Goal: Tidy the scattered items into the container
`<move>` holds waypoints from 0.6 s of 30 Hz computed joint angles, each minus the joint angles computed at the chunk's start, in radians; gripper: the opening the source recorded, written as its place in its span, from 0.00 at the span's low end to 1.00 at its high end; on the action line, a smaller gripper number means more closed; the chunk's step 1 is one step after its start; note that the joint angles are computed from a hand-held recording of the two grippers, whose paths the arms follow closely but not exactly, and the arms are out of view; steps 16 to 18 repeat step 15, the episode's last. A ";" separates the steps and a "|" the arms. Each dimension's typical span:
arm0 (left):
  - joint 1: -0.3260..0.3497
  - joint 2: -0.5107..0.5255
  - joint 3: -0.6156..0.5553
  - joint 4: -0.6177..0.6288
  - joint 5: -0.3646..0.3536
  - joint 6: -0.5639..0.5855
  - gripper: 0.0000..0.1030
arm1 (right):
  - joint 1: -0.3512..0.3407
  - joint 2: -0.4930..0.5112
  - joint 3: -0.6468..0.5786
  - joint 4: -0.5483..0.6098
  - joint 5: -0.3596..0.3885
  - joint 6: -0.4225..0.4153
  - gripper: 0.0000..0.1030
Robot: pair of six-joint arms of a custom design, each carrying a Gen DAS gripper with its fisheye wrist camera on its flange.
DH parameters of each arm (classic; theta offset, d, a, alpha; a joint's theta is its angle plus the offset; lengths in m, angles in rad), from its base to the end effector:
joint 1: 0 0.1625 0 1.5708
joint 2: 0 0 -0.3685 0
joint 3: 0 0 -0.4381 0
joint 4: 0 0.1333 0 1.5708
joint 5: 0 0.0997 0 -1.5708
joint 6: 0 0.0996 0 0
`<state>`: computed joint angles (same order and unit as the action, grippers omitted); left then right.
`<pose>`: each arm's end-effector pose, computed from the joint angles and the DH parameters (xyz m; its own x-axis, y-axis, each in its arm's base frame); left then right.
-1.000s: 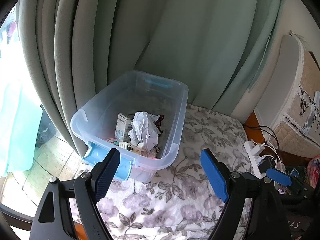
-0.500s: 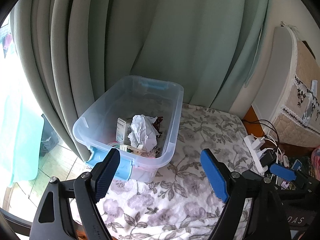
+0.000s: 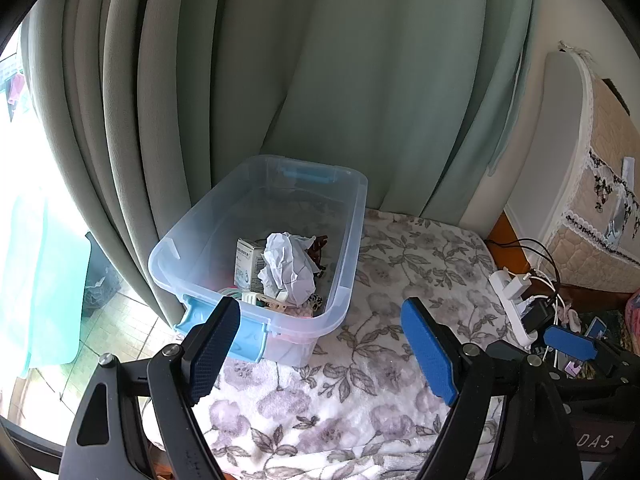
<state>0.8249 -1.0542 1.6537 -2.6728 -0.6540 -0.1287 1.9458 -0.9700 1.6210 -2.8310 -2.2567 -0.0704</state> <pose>-0.2921 -0.6291 0.2306 -0.7767 0.0484 -0.6280 0.4992 0.6553 -0.5669 0.3154 -0.6095 0.1948 -0.8296 0.0000 0.5584 -0.3596 0.7650 -0.5343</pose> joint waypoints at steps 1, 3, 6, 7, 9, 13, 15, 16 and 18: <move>0.001 0.001 -0.001 0.001 -0.001 0.000 0.81 | 0.013 0.028 -0.016 -0.012 -0.023 0.032 1.00; 0.002 0.001 -0.001 0.003 -0.002 -0.002 0.81 | 0.013 0.026 -0.016 -0.010 -0.022 0.032 1.00; 0.000 0.002 -0.001 0.004 0.002 -0.004 0.81 | 0.012 0.025 -0.016 -0.007 -0.022 0.033 1.00; 0.000 0.002 -0.001 0.003 0.003 -0.003 0.81 | 0.012 0.024 -0.015 -0.006 -0.021 0.033 1.00; 0.000 0.000 0.001 0.001 0.004 -0.001 0.81 | 0.011 0.025 -0.016 -0.006 -0.020 0.033 1.00; 0.000 -0.002 0.002 0.005 0.003 -0.006 0.81 | 0.010 0.022 -0.014 -0.004 -0.018 0.032 1.00; 0.000 -0.004 0.002 0.007 0.002 -0.006 0.81 | -0.001 0.003 -0.005 0.005 -0.001 0.015 1.00; 0.000 -0.004 0.002 0.007 0.002 -0.006 0.81 | -0.001 0.003 -0.005 0.005 -0.001 0.015 1.00; 0.000 -0.004 0.002 0.007 0.002 -0.006 0.81 | -0.001 0.003 -0.005 0.005 -0.001 0.015 1.00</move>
